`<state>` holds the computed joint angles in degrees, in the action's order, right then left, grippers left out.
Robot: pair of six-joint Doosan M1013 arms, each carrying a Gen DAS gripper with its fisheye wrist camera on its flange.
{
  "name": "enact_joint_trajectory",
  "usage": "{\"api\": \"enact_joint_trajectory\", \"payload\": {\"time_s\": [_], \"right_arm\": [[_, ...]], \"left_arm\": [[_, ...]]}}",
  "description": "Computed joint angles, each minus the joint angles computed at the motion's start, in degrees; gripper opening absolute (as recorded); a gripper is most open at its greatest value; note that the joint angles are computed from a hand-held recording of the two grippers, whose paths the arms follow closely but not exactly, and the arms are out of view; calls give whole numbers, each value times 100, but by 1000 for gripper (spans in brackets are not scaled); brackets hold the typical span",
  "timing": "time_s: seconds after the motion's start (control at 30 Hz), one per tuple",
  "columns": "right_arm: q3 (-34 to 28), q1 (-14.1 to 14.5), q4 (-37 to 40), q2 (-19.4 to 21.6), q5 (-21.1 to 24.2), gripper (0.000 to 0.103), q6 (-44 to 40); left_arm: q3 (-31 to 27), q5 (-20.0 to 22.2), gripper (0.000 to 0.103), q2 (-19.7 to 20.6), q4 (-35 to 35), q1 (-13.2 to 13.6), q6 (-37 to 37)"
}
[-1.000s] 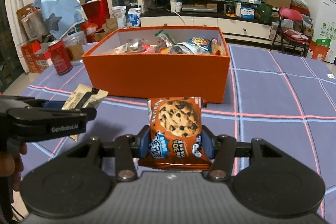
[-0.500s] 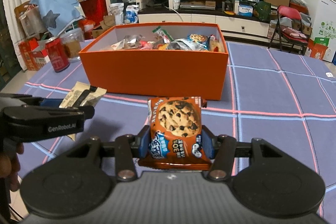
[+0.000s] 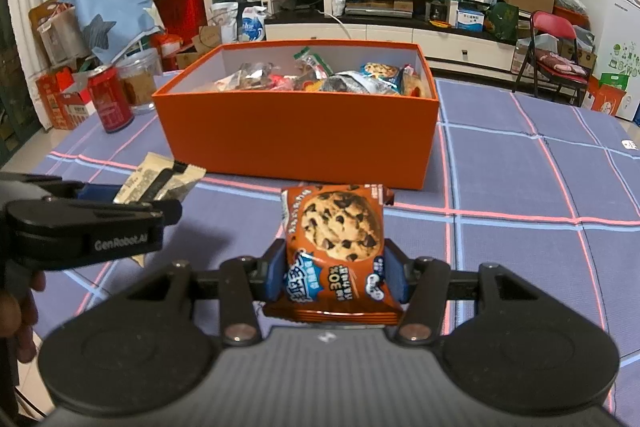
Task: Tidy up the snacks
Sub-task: 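Hold both packets raised above the cloth in front of the orange box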
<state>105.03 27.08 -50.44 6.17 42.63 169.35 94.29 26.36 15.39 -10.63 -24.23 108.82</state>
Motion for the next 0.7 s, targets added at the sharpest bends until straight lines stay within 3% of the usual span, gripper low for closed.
{"api": "enact_joint_trajectory", "payload": {"time_s": [0.7], "right_arm": [[-6,-2,64,12,-14,58,-109]], "left_arm": [[-6,15,38,3,30,-13,3]]}}
